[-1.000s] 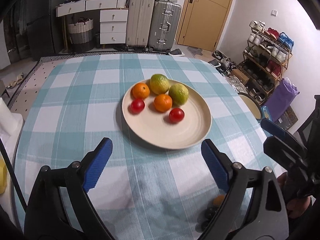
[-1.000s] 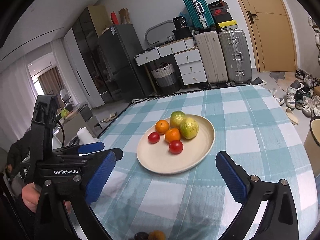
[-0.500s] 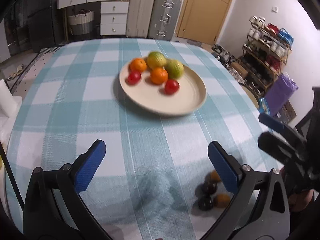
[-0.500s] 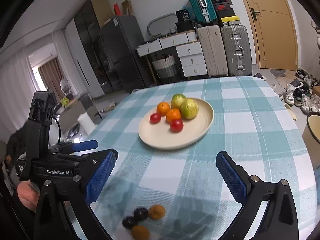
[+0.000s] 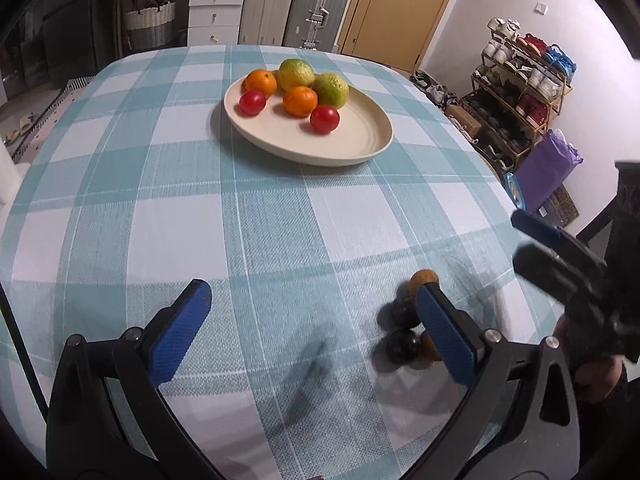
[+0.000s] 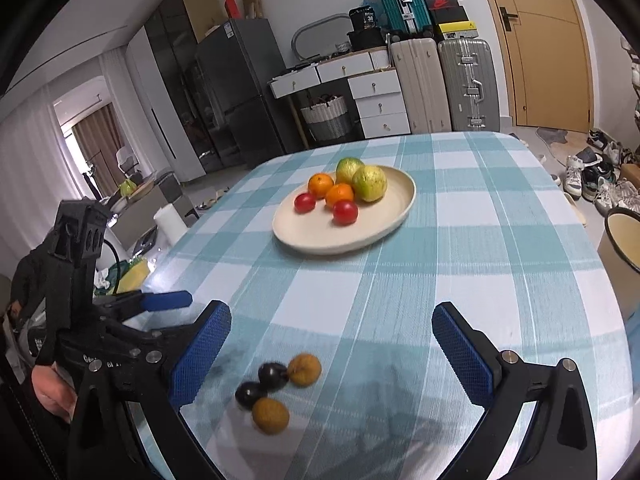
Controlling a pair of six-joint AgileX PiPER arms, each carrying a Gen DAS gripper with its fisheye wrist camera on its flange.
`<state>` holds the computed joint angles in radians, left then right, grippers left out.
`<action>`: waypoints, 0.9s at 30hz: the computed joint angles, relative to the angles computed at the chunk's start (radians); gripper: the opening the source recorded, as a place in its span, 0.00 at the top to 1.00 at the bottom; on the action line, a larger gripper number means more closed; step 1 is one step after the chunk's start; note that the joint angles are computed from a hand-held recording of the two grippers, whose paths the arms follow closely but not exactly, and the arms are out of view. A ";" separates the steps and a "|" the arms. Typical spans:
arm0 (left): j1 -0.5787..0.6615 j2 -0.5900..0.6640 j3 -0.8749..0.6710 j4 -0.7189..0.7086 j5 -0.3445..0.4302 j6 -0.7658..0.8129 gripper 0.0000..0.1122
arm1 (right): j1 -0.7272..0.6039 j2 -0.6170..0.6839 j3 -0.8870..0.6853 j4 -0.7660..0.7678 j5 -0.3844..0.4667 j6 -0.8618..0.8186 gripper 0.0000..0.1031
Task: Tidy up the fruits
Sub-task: 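Move both tools back toward the plums and brown fruits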
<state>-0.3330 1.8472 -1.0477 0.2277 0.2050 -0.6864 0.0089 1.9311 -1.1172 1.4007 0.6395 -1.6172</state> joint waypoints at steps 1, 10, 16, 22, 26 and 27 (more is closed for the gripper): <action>0.003 -0.001 0.007 -0.010 -0.006 0.006 0.10 | 0.000 -0.007 0.016 0.007 0.000 -0.020 0.00; 0.016 -0.004 0.048 -0.030 -0.031 0.011 0.10 | 0.003 -0.030 0.124 0.016 0.000 -0.096 0.00; 0.007 -0.012 0.075 0.025 -0.038 -0.044 0.10 | 0.033 -0.039 0.168 0.037 -0.041 -0.156 0.00; 0.012 -0.023 0.101 0.044 -0.054 -0.073 0.10 | 0.037 -0.030 0.172 0.034 -0.039 -0.143 0.01; 0.011 -0.029 0.113 0.055 -0.058 -0.086 0.10 | 0.042 -0.016 0.169 0.022 -0.026 -0.131 0.12; 0.010 -0.030 0.114 0.055 -0.057 -0.087 0.10 | 0.043 -0.008 0.161 0.000 -0.017 -0.108 0.15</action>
<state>-0.3228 1.8176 -0.9334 0.2829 0.1476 -0.7732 0.0518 1.9236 -0.9563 1.4005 0.6227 -1.7254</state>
